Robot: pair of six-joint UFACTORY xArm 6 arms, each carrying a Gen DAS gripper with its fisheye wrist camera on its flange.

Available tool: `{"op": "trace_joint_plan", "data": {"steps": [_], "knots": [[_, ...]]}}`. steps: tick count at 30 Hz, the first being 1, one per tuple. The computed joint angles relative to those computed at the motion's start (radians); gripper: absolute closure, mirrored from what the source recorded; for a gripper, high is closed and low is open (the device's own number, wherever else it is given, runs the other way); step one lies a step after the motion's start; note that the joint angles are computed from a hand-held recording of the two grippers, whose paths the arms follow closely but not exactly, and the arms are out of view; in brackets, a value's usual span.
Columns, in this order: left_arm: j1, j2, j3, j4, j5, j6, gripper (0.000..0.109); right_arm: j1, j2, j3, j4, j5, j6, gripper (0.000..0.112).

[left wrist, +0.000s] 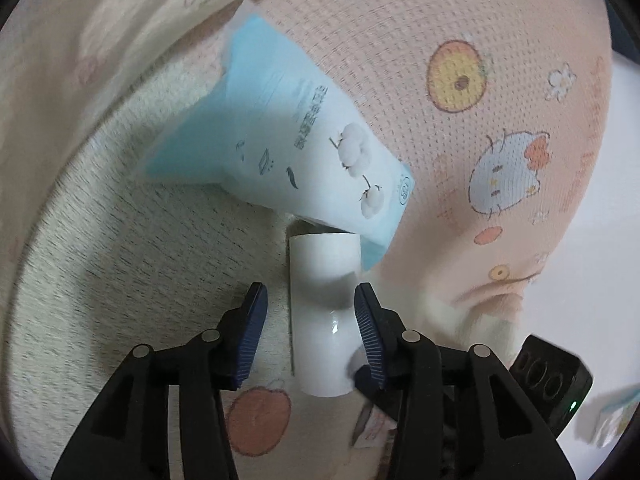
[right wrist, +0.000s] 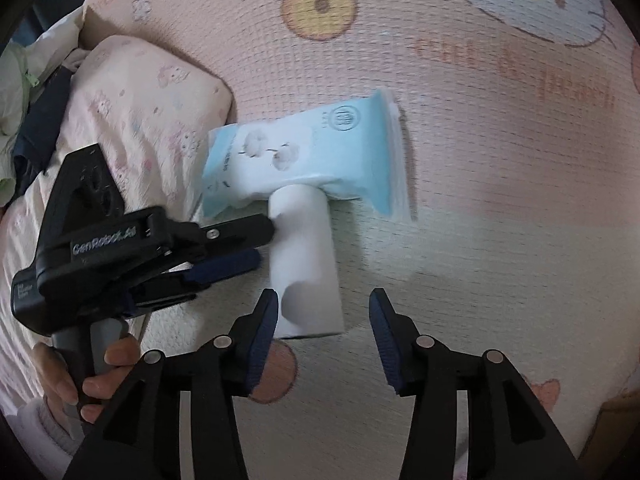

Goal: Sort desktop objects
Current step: 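Lift the third white roll with both tools and carry it to the box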

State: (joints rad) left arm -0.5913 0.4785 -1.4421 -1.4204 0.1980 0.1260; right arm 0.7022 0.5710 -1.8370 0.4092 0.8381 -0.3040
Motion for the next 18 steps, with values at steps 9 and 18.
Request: {"op": "trace_joint_plan", "data": {"steps": [9,18], "knots": [[-0.012,0.035,-0.048,-0.256,0.007,0.19,0.067,-0.014,0.084,-0.097,0.081,0.098,0.047,0.069],[-0.036,0.008,-0.034,-0.108,-0.033,0.112,0.067,-0.011,0.0,0.016,0.094,0.055,0.002,0.072]]}}
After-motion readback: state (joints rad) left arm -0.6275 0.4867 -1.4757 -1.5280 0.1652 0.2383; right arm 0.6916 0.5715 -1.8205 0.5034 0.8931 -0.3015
